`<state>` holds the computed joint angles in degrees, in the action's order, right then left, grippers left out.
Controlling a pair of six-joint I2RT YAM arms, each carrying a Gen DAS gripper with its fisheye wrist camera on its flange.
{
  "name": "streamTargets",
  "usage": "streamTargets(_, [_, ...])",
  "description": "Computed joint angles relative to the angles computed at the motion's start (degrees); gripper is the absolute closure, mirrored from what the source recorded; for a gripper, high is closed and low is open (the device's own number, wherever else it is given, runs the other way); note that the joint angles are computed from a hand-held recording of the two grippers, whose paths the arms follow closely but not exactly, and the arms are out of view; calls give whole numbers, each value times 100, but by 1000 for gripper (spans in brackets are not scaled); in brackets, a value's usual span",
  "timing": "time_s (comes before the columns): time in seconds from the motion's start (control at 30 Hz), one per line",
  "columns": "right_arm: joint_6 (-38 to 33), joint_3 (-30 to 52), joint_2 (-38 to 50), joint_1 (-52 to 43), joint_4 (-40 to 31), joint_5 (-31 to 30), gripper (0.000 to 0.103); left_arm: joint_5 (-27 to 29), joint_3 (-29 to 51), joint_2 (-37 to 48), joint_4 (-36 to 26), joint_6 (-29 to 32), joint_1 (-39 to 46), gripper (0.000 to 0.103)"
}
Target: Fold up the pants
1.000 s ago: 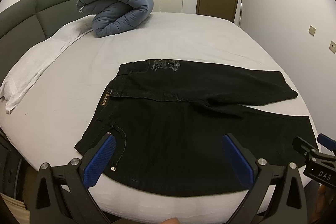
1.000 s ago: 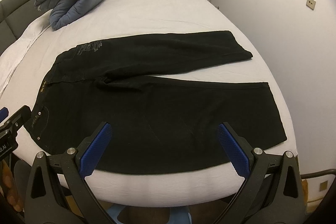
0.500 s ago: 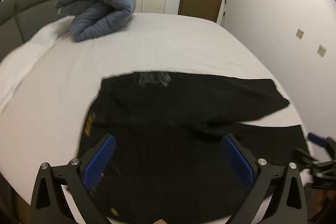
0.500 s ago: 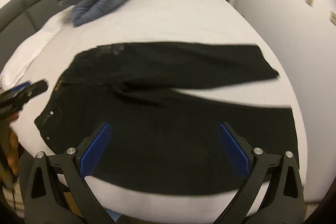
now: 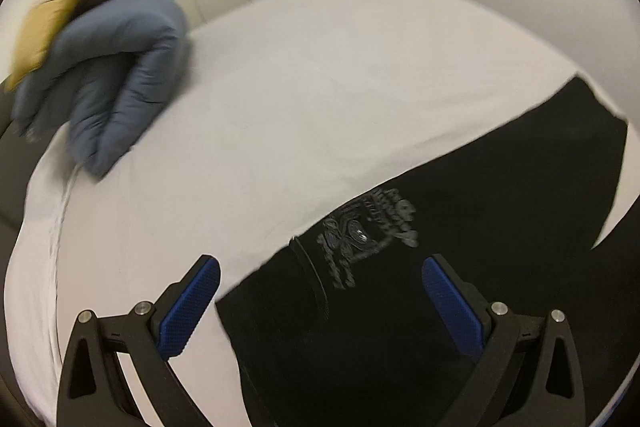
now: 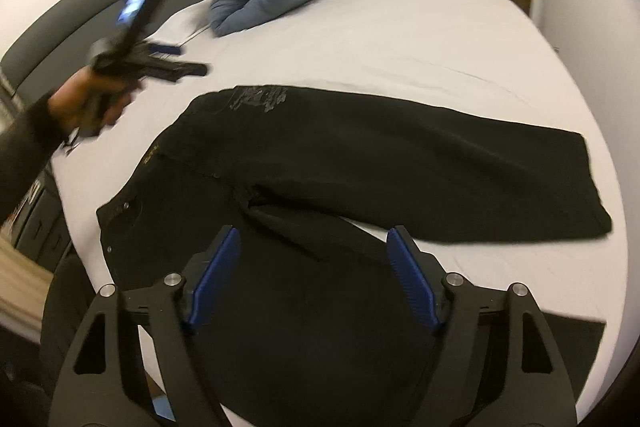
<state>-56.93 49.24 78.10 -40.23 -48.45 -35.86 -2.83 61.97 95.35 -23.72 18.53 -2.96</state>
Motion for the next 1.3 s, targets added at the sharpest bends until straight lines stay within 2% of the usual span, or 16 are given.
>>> streamTargets(0.17, [-121,189,650,302,397,230,28,-245,1217,1700,-233,428,180,0])
streamTargets(0.43, [-521,749,1444,211,4,57,28,-17,2969,3311,-1220,899,623,0])
streamTargets(0.5, [-381,796,1588,327,149,104,28,164,3253,3531,-1502,924,717,3])
streamTargets(0.6, [-199,870,1726,548,332,83,31,533,3401,3652,-1796,898,856,21])
streamTargets(0.67, [3,937,1784,817,514,88,35,729,3282,3547,-1862,888,906,40])
streamTargets(0.7, [191,907,1783,1009,702,82,36,788,3224,3480,-1899,906,909,46])
streamTargets(0.73, [348,1006,1858,1161,828,65,38,771,3118,3378,-1890,928,886,59])
streamTargets(0.77, [467,1132,1930,1272,873,72,39,731,2986,3253,-1867,956,855,85])
streamTargets(0.8, [629,1270,2011,1434,958,86,39,672,2870,3149,-1848,979,838,89])
streamTargets(0.9, [950,1727,2250,1861,1165,102,43,689,2076,2478,-1341,1050,908,91])
streamTargets(1.03, [1206,2489,2735,2522,1343,415,43,925,524,1054,-371,1099,1131,91])
streamTargets(1.13, [1245,3153,3237,2884,1264,698,43,777,-564,-5,312,1250,1038,91])
streamTargets(1.17, [1240,3360,3428,3023,1313,876,43,671,-947,-318,534,1111,833,92])
streamTargets(1.3, [1182,3929,3977,3401,1272,1300,43,497,-1608,-949,1108,1024,618,92])
